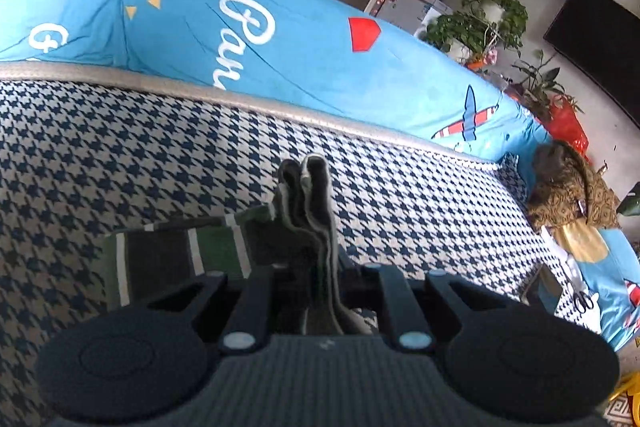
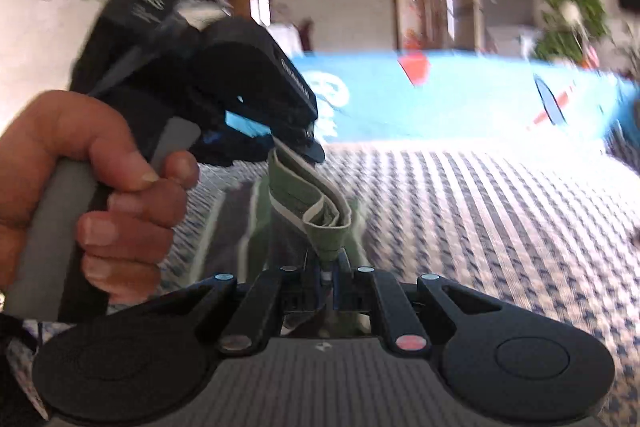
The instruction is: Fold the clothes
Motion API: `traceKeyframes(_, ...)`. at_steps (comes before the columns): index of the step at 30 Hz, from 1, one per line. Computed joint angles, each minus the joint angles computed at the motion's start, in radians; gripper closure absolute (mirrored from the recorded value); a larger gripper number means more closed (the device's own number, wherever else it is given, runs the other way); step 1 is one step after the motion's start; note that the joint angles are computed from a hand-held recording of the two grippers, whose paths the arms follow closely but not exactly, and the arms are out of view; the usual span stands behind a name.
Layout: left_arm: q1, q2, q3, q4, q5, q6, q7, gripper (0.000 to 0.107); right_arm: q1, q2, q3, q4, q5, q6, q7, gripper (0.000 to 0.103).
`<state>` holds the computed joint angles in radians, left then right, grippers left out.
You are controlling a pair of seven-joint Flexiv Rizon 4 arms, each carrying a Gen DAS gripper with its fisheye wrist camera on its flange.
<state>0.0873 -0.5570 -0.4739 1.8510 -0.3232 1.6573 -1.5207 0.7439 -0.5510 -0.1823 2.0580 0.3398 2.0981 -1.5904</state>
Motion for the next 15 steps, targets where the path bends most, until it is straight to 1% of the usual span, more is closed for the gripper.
traceKeyframes(1, -0.025, -0.016, 0.025, -0.026, 0.001, -0.029, 0.001, 0.089, 0.031, 0.006, -0.034, -0.002, 0.035, -0.046, 0.009, 0.095)
traceKeyframes(2, -0.041, -0.024, 0.042, -0.043, -0.004, -0.060, 0.004, 0.077, 0.057, 0.012, -0.062, -0.010, 0.080, -0.096, 0.004, 0.095)
traceKeyframes(3, -0.045, -0.030, 0.041, -0.049, -0.011, -0.069, 0.010, 0.066, 0.056, 0.022, -0.071, 0.002, 0.061, -0.122, 0.059, 0.094)
traceKeyframes(4, -0.031, -0.036, 0.017, -0.043, -0.017, -0.052, 0.025, 0.063, 0.043, 0.033, -0.064, 0.007, 0.056, -0.151, 0.093, 0.090)
traceKeyframes(5, -0.014, -0.039, -0.009, -0.034, -0.017, -0.032, 0.041, 0.057, 0.030, 0.043, -0.055, 0.013, 0.050, -0.161, 0.120, 0.086)
traceKeyframes(6, -0.003, -0.038, -0.023, -0.028, -0.013, -0.016, 0.050, 0.051, 0.035, 0.050, -0.062, 0.024, 0.046, -0.154, 0.135, 0.080)
traceKeyframes(7, -0.002, -0.032, -0.022, -0.024, -0.009, -0.007, 0.051, 0.048, 0.044, 0.056, -0.075, 0.038, 0.034, -0.145, 0.158, 0.078)
traceKeyframes(9, 0.002, -0.016, -0.012, -0.015, -0.005, 0.000, 0.044, 0.042, 0.127, 0.061, -0.158, 0.063, 0.062, -0.128, 0.163, 0.077)
traceKeyframes(11, 0.016, 0.005, -0.008, 0.003, -0.006, 0.010, 0.033, 0.039, 0.216, 0.061, -0.246, 0.088, 0.089, -0.113, 0.170, 0.077)
traceKeyframes(12, 0.024, 0.016, -0.006, 0.013, -0.006, 0.015, 0.027, 0.038, 0.247, 0.063, -0.276, 0.099, 0.101, -0.103, 0.173, 0.077)
traceKeyframes(14, 0.043, 0.036, -0.003, 0.040, -0.005, 0.029, 0.012, 0.037, 0.294, 0.069, -0.319, 0.116, 0.128, -0.080, 0.173, 0.077)
traceKeyframes(15, 0.049, 0.046, 0.003, 0.051, -0.003, 0.030, 0.004, 0.036, 0.302, 0.072, -0.323, 0.119, 0.135, -0.065, 0.169, 0.077)
